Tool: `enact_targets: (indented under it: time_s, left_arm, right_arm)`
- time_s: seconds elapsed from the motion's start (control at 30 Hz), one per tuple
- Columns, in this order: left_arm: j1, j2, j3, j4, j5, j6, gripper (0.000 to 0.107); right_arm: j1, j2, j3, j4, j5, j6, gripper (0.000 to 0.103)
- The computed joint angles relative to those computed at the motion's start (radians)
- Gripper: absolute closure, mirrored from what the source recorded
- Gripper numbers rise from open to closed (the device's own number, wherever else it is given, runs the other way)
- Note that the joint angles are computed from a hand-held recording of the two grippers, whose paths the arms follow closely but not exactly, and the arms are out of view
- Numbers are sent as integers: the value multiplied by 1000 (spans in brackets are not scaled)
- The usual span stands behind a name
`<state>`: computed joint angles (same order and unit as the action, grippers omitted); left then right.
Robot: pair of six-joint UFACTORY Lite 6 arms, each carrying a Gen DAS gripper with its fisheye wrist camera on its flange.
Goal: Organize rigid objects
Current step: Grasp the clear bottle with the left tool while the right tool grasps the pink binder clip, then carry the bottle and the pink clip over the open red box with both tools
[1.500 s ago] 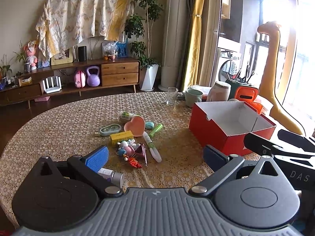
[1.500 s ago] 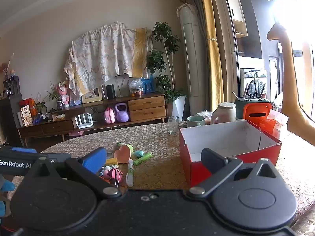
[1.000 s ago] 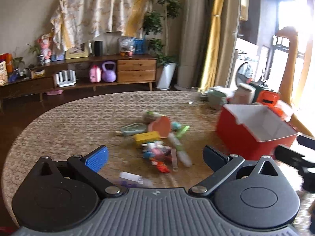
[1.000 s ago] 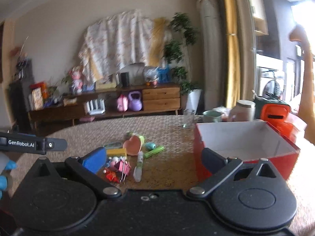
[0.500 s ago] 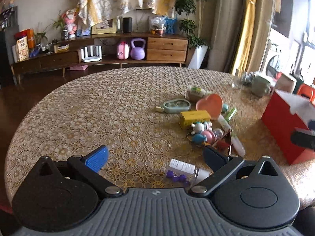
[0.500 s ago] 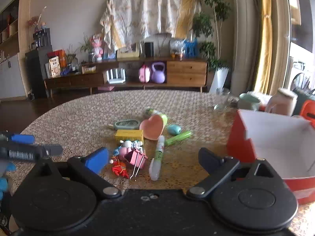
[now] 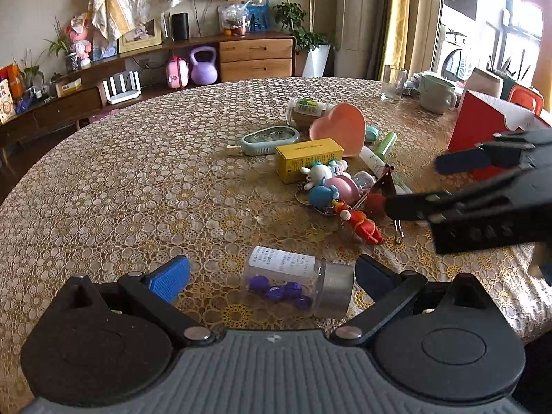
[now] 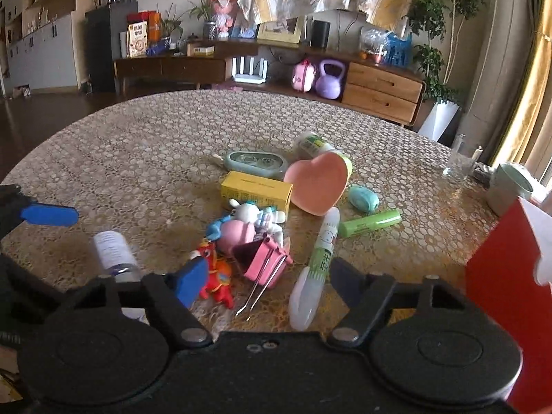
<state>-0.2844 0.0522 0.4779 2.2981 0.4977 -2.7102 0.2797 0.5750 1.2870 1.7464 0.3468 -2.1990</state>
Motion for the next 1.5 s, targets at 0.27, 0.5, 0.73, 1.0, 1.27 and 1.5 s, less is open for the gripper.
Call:
enact_targets:
  time_s: [0.27,0.5,0.73,1.0,1.27,1.5]
  left_arm:
    - [1,71,23,68,34,-63,10]
    - [0,81,26,103,38,-83,37]
    - [16,72,32,84,12,-68,39]
    - [17,12,38,-5,-31,16,39]
    - [13,-83,69,-201,-101,215,39]
    - [-14,-168,155,-497,-164,541,39]
  right_arm:
    - [12,113,133,-130,-17,94,44]
    - [25,132,151,-127,4,39,65]
    - [26,108,116,-14,-3,-52,70]
    - [-18,55,100,-109,9,149,71]
    - [-71,-45,50,-100,50,170,71]
    - [-162,-167,11,-202,107,318,71]
